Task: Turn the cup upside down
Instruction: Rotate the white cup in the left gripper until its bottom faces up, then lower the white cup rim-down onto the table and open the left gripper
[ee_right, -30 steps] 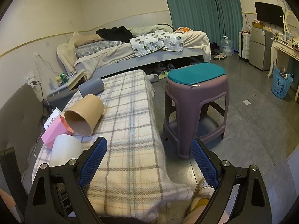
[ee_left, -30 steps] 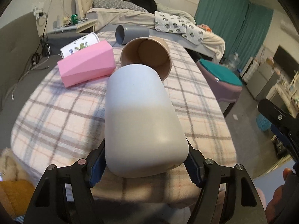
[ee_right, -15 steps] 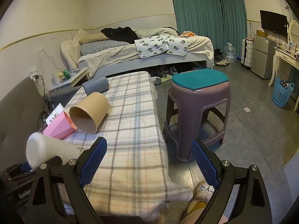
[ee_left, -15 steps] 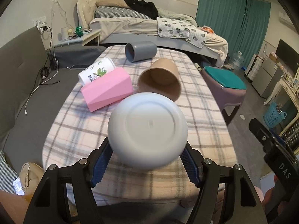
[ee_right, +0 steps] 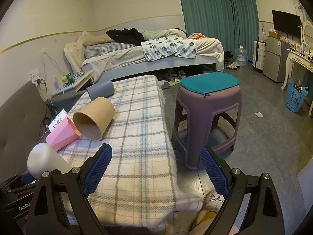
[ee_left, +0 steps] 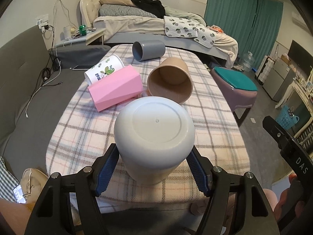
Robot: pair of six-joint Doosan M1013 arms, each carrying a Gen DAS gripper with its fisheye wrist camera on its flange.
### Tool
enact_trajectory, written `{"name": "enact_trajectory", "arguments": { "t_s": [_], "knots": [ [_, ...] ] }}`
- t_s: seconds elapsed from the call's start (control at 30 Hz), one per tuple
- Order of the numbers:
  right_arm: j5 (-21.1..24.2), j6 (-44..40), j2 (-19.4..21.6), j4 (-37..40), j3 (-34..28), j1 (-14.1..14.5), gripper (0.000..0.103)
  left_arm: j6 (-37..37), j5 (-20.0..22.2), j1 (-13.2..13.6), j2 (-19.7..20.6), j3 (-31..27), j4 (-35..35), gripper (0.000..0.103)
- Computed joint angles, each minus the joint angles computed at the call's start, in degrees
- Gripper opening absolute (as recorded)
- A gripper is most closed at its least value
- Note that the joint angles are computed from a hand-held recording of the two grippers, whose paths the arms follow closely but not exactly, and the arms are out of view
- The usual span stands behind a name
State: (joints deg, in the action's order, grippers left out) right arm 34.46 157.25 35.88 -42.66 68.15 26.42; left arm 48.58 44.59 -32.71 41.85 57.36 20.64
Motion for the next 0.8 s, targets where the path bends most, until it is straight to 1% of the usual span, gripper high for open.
{"name": "enact_trajectory", "arguments": {
  "t_s": [0.17,0.5,0.53,0.8],
  "knots": [
    [-0.1,-0.33,0.04,-0.03,-0.02,0.03,0.092,-0.65,-0.56,-0.04,-0.27,0.5,0.41,0.072],
    [-0.04,-0.69,0.07,0.23,-0.1,0.07,0.092,0.71,-0.14,0.15,-0.35,0.51,-0.35,0.072],
    [-0.01,-0.61,0.08,0.12,-0.11,0.09,0.092,0.64,-0.17,0.13,-0.4,0.58,-0.23,0.073],
    [0.41,-0.61,0.14,-0.18,-0.22,0.19,0.092,-0.67,-0.13,0.2,-0.72,0.77,-0.02,0.074]
  ]
}}
